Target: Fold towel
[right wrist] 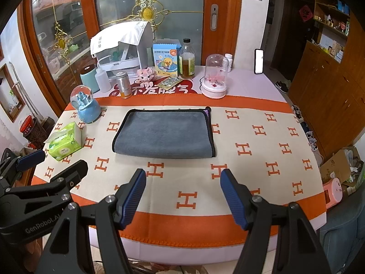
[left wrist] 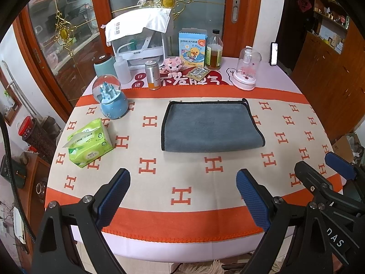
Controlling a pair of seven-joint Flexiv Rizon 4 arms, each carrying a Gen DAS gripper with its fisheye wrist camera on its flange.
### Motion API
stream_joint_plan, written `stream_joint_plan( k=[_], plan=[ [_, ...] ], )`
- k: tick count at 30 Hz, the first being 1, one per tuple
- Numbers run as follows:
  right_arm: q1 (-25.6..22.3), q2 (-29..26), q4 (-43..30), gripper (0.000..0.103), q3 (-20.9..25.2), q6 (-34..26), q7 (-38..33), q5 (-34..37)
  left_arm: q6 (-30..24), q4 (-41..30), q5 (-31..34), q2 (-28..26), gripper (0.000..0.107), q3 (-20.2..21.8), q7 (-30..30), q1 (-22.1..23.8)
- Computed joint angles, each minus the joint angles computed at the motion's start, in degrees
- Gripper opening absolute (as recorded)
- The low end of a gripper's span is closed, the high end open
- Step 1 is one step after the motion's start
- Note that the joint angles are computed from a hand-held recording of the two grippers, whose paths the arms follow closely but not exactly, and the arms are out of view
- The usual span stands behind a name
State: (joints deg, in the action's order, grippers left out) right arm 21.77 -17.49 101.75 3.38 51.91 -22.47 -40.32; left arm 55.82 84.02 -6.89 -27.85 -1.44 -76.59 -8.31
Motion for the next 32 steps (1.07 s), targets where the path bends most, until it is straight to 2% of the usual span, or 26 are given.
stream_joint_plan(
  k=[32],
  plan=[
    [0.1, -0.2, -0.5, 0.068, 0.2, -0.7, -0.5, 1.3, -0.6, 0.0, -0.1, -0.2, 0.094, 0.1, 0.6, 0.4]
  ],
)
